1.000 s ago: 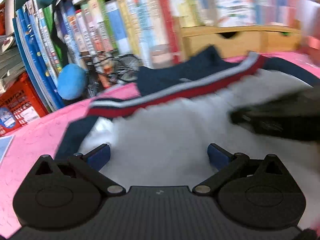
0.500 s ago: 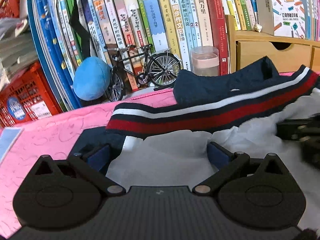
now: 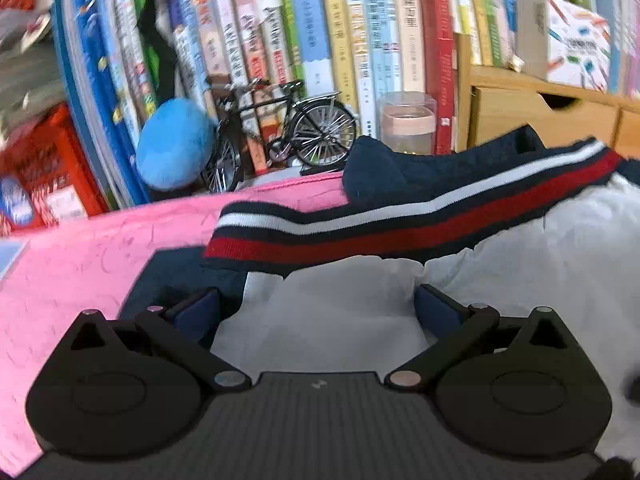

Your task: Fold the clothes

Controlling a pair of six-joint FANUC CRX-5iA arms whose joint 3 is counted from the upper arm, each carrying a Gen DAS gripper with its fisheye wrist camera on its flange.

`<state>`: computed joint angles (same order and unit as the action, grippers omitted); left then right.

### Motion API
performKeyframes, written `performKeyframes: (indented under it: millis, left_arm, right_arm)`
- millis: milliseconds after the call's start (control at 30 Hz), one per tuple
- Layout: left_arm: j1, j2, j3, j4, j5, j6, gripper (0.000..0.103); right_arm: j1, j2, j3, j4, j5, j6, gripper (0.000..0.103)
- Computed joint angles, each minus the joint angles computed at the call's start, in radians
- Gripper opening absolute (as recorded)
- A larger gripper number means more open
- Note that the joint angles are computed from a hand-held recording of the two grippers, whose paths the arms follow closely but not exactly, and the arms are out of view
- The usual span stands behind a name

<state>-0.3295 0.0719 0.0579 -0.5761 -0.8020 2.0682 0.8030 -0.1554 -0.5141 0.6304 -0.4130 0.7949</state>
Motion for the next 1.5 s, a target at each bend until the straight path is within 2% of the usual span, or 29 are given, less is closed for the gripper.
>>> performKeyframes:
  millis: [33, 67, 100, 167, 267, 300, 433, 500, 567, 633, 733, 767, 867, 900, 967, 1000, 1033, 1100, 1167, 1233, 1300, 1367, 1500]
  left_arm:
    - [-0.025, -0.001, 0.01, -0.078, -0.018, -0.041, 0.103]
    - [-0.073, 0.001, 0.022, -0.205, -0.054, -0.04, 0.103]
    - [-0.101, -0.003, 0.022, -0.281, -0.079, -0.048, 0.103]
    - [-0.111, -0.037, 0.003, -0.313, -0.09, -0.088, 0.103]
    - [-0.105, -0.133, -0.059, -0.284, -0.048, -0.072, 0.103]
    - [-0.094, -0.183, -0.099, -0.242, -0.004, -0.099, 0.103]
    - [-0.064, -0.377, -0.278, -0.044, 0.151, -0.302, 0.103]
    - [-0.069, -0.437, -0.35, 0.054, 0.186, -0.397, 0.103]
    - [-0.128, -0.439, -0.361, 0.032, 0.149, -0.359, 0.103]
    - [-0.165, -0.401, -0.33, -0.038, 0.075, -0.258, 0.103]
    - [-0.205, -0.342, -0.291, -0.104, -0.025, -0.141, 0.103]
    - [-0.207, -0.328, -0.283, -0.112, -0.051, -0.112, 0.103]
    - [-0.119, -0.356, -0.298, -0.088, -0.079, -0.057, 0.103]
    - [-0.1, -0.361, -0.301, -0.106, -0.098, -0.023, 0.103]
    - [-0.056, -0.386, -0.329, -0.126, -0.102, 0.049, 0.103]
    - [-0.021, -0.4, -0.344, -0.109, -0.091, 0.068, 0.103]
    - [0.019, -0.414, -0.359, -0.08, -0.074, 0.073, 0.103]
    - [0.103, -0.435, -0.372, 0.041, -0.049, 0.004, 0.103]
    - [0.14, -0.452, -0.363, 0.111, -0.026, -0.033, 0.101]
    - [0.159, -0.468, -0.369, 0.161, 0.084, -0.096, 0.103]
    - [0.097, -0.39, -0.289, 0.056, 0.08, -0.051, 0.103]
    - [0.047, -0.314, -0.211, -0.034, 0.066, -0.017, 0.103]
    - [0.074, -0.18, -0.128, 0.001, 0.036, -0.041, 0.103]
  right_arm:
    - [0.004, -0.029, -0.045, 0.074, -0.041, -0.052, 0.034]
    - [-0.004, -0.061, -0.092, 0.146, -0.079, -0.106, 0.022]
    - [-0.011, -0.091, -0.135, 0.207, -0.12, -0.15, 0.022]
    - [-0.029, -0.162, -0.192, 0.261, -0.218, -0.237, 0.016]
    - [-0.043, -0.297, -0.261, 0.265, -0.26, -0.315, 0.021]
    - [-0.028, -0.341, -0.287, 0.28, -0.256, -0.31, 0.024]
    - [0.111, -0.461, -0.371, 0.36, -0.263, -0.225, 0.039]
    - [0.177, -0.451, -0.371, 0.36, -0.244, -0.205, 0.041]
    - [0.196, -0.395, -0.353, 0.379, -0.178, -0.239, 0.041]
    - [0.175, -0.32, -0.324, 0.401, -0.085, -0.281, 0.041]
    - [0.136, -0.221, -0.272, 0.423, -0.014, -0.349, 0.04]
    - [0.134, -0.202, -0.259, 0.422, -0.051, -0.367, 0.04]
    - [0.112, -0.197, -0.263, 0.42, -0.193, -0.413, 0.04]
    - [0.084, -0.224, -0.3, 0.462, -0.22, -0.476, 0.04]
    - [0.041, -0.281, -0.335, 0.434, -0.301, -0.518, 0.032]
    - [0.022, -0.305, -0.352, 0.437, -0.335, -0.527, 0.034]
    - [0.012, -0.33, -0.359, 0.413, -0.366, -0.519, 0.046]
    - [0.009, -0.369, -0.33, 0.312, -0.392, -0.484, 0.048]
    - [0.026, -0.376, -0.305, 0.32, -0.42, -0.521, 0.046]
    - [-0.002, -0.362, -0.298, 0.393, -0.303, -0.543, 0.046]
    - [-0.042, -0.312, -0.272, 0.468, -0.167, -0.564, 0.046]
    - [-0.064, -0.197, -0.207, 0.517, -0.084, -0.558, 0.046]
    - [-0.095, 0.001, -0.07, 0.579, 0.016, -0.525, 0.046]
